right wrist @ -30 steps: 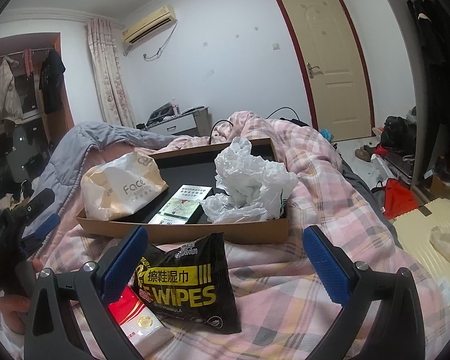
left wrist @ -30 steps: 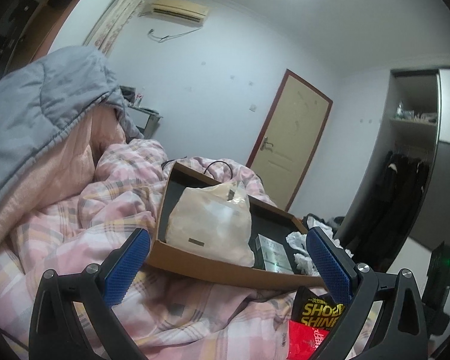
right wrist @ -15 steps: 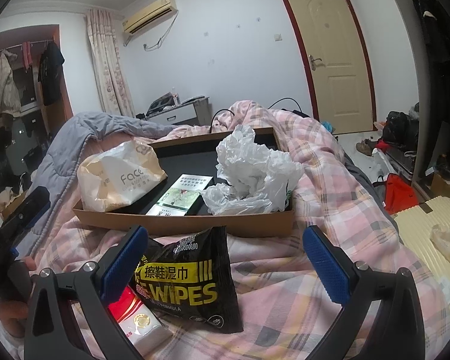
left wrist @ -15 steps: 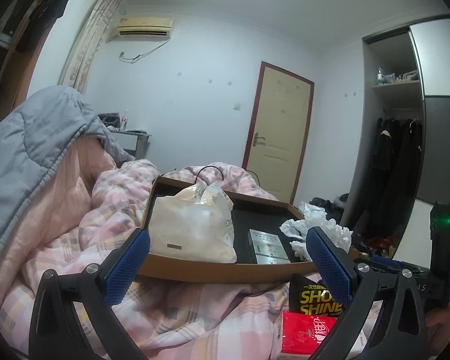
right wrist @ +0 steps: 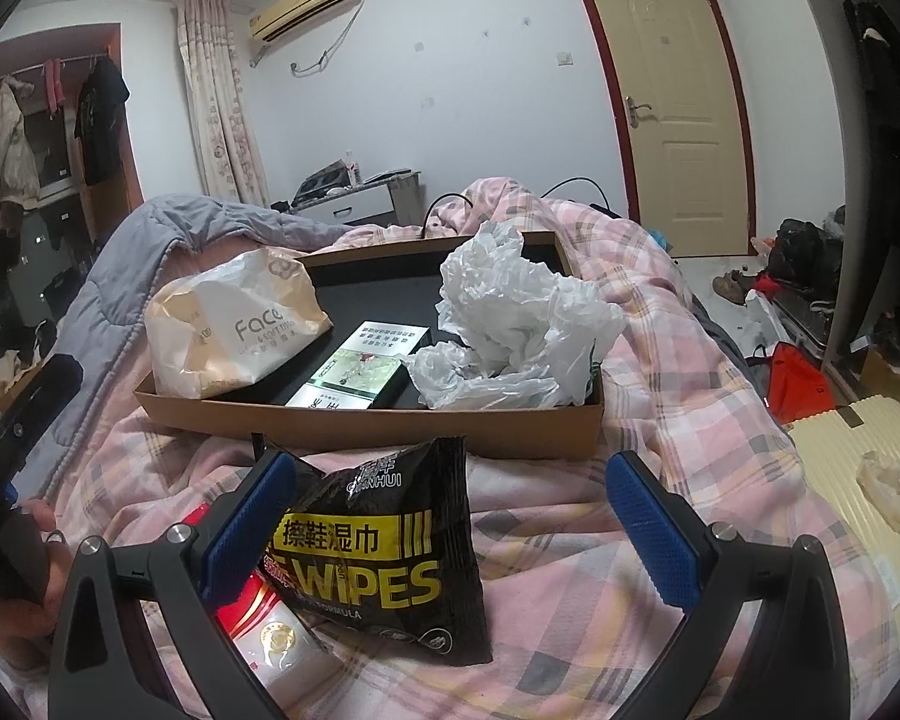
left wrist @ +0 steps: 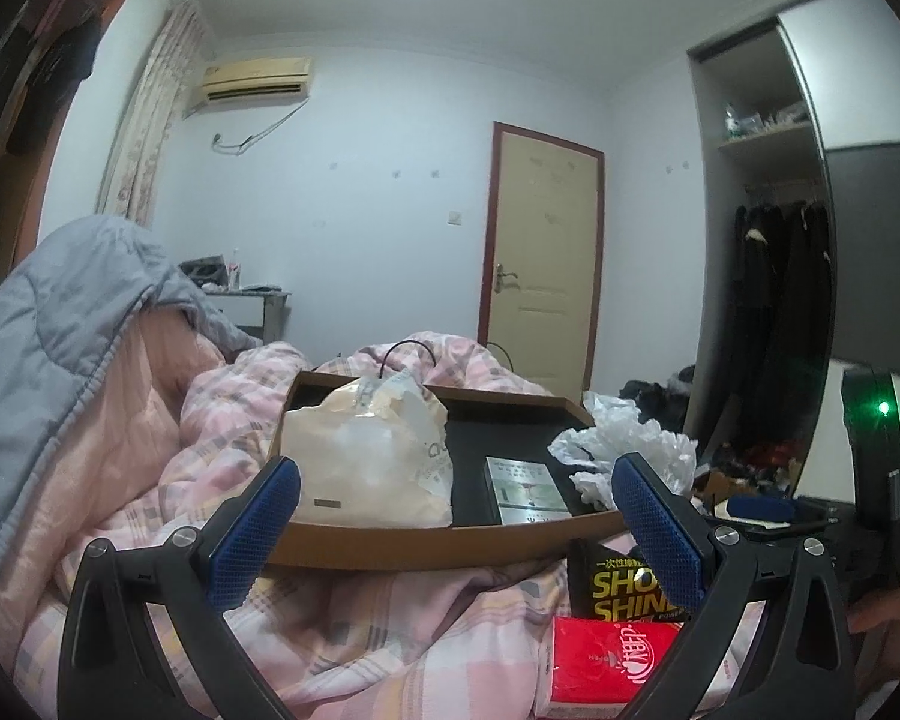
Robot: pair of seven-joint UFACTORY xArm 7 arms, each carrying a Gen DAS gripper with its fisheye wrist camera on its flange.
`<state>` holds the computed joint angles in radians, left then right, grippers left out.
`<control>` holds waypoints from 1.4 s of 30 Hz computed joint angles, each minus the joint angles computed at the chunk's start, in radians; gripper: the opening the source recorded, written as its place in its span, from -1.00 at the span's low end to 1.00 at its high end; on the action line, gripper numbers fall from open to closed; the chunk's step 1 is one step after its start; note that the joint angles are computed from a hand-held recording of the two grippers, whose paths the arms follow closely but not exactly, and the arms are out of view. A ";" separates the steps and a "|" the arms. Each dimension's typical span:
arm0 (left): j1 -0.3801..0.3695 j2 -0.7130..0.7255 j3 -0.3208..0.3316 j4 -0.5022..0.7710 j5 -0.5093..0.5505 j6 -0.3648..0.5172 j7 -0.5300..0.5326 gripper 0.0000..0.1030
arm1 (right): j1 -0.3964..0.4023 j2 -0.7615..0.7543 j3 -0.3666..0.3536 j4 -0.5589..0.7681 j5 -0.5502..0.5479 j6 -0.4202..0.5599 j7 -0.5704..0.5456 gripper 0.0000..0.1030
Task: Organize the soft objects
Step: 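Move the right gripper toward the black-yellow WIPES packet on the quilt, then close the right gripper on the WIPES packet and lift it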
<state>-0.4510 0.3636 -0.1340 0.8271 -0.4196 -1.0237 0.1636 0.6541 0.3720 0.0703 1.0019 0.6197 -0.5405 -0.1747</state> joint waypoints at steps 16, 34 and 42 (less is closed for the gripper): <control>-0.011 0.013 -0.004 0.012 -0.001 -0.002 0.052 1.00 | 0.051 0.016 -0.047 0.039 0.053 0.063 -0.054 0.99; 0.005 0.009 0.005 0.013 0.013 0.038 -0.003 1.00 | 0.252 0.088 -0.130 0.173 0.501 -0.057 -0.582 -0.52; 0.005 0.008 0.005 0.012 0.015 0.040 -0.007 1.00 | 0.171 0.084 -0.017 0.126 0.393 -0.222 -0.510 -0.89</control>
<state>-0.4458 0.3717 -0.1286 0.8392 -0.4049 -0.9839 0.1571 0.8246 0.4563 0.0533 1.1280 1.0123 -0.7623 -0.6850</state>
